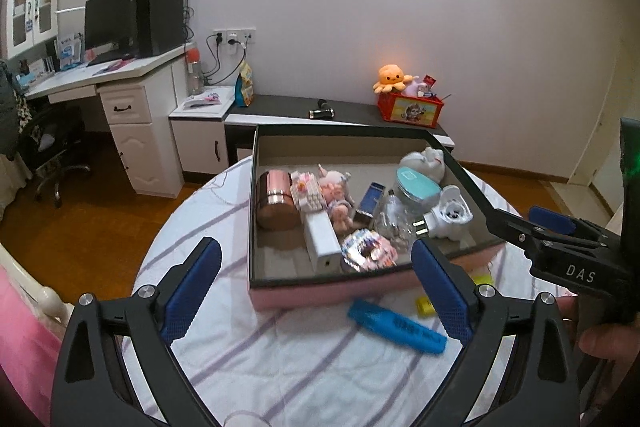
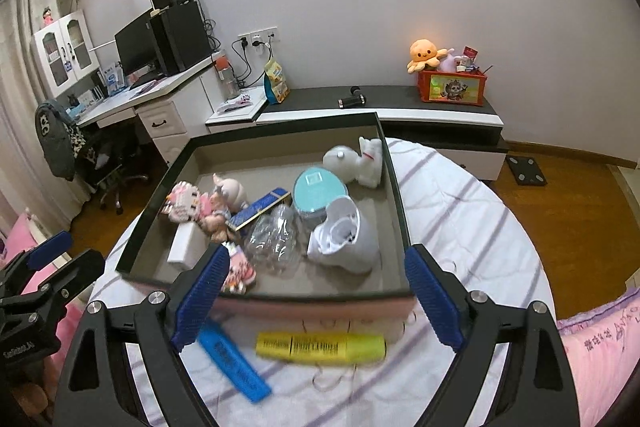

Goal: Organize rigid objects
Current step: 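Withdraw both tools from the box toward the blue and yellow highlighters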

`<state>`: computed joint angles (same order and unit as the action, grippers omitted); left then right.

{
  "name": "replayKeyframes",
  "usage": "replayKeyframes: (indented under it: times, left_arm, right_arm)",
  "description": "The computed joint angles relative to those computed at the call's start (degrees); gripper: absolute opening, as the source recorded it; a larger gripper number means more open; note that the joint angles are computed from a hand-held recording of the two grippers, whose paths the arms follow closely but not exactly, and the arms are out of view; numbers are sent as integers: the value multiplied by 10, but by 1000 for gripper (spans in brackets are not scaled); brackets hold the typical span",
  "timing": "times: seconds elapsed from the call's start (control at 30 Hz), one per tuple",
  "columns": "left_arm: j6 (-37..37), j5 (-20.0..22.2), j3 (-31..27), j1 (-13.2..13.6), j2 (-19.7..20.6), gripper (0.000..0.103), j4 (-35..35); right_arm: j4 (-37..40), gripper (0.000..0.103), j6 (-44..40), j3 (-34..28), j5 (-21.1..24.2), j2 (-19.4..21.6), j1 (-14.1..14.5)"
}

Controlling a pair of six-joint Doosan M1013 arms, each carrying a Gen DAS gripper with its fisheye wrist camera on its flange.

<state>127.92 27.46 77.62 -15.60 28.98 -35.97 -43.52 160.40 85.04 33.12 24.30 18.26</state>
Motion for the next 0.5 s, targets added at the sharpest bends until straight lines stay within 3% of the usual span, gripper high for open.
replayKeyframes:
  times: [0.5]
  left_arm:
    - [1,-26,75,0,-47,101,-6]
  right_arm:
    - [-58,91,86,60,12,-36,34]
